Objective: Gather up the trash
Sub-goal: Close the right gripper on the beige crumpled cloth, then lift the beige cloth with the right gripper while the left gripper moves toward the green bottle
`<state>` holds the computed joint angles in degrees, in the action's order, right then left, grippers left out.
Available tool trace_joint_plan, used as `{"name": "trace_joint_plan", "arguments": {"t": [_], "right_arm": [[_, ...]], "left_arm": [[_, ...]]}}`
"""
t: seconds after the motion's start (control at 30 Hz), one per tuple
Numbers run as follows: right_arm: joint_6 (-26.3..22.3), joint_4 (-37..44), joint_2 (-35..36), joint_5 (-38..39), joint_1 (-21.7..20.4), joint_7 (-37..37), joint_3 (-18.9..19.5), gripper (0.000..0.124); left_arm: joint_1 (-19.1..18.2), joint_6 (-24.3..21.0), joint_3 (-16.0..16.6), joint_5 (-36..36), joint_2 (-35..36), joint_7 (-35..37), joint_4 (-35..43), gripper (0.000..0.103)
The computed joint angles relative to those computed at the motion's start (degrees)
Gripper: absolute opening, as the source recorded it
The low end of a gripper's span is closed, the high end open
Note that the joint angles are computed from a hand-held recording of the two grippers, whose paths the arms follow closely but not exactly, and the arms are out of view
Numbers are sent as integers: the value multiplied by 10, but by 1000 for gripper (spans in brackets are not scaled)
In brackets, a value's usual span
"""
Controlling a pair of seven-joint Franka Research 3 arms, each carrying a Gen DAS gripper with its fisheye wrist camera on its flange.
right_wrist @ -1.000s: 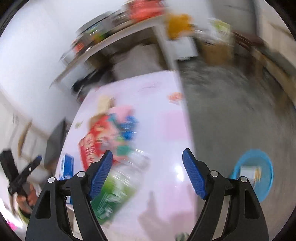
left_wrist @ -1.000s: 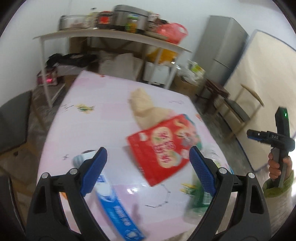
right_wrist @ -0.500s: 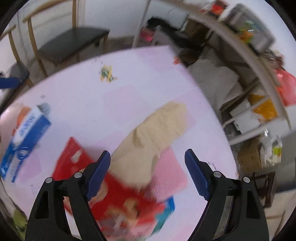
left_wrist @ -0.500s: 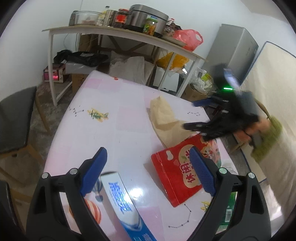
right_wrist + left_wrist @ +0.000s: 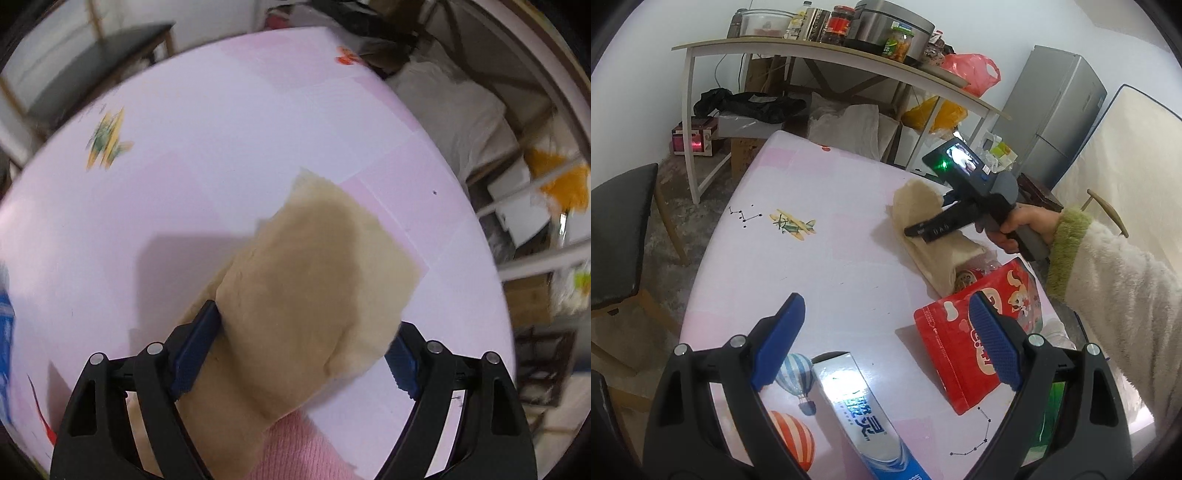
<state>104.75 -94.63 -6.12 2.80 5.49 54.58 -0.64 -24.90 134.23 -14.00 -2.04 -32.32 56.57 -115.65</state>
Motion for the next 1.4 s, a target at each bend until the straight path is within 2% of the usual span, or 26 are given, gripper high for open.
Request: {"name": "trace_joint_plan", "arguments": {"t": [0.1, 0.17, 0.2, 0.27, 0.33, 0.4, 0.47, 0.6, 0.77, 0.87, 1.03, 1.2, 1.33, 1.4], "right_arm": [[-47, 33, 23, 50, -6, 34, -10, 65], [-43, 24, 15, 52, -7, 51, -8, 63], [-44, 24, 13, 52, -7, 57, -8, 57], [-56, 31, 13, 48, -6, 83, -5, 40], [-71, 41, 16, 44, -2, 98, -1, 14], [-61, 36, 12, 19, 4, 115, 6, 7], [-50, 34, 4, 3, 9, 129, 11, 5], [-36, 50, -16, 35, 10, 145, 4, 5], [-61, 71, -70, 107, 7, 158, -9, 5], [-71, 44, -132, 137, 5, 172, -12, 5], [-78, -44, -243, 191, 0, 209, -29, 5], [-136, -133, -324, 284, 8, 258, -66, 5], [-232, -183, -350, 361, 16, 293, -109, 5], [-265, -198, -357, 386, 12, 298, -121, 5]], "left_arm": [[-2, 2, 4, -6, -1, -1, -4, 86], [-2, 3, 4, -9, -3, -2, -6, 86], [-2, 3, 3, -9, -4, -5, -7, 86], [0, 0, 1, -8, -5, -11, -6, 86], [1, 1, -3, -5, -10, -20, -9, 86], [3, 1, -7, 1, -16, -28, -13, 86], [9, -9, -14, 13, -21, -42, -12, 86], [15, -10, -26, 39, -49, -63, -23, 86], [15, 4, -37, 66, -83, -83, -42, 86], [5, 16, -39, 70, -101, -91, -56, 86], [-16, 43, -52, 78, -135, -101, -80, 86], [-48, 62, -69, 86, -148, -93, -94, 81], [-60, 57, -97, 111, -141, -77, -92, 75], [-50, 42, -121, 136, -138, -78, -86, 73]]}}
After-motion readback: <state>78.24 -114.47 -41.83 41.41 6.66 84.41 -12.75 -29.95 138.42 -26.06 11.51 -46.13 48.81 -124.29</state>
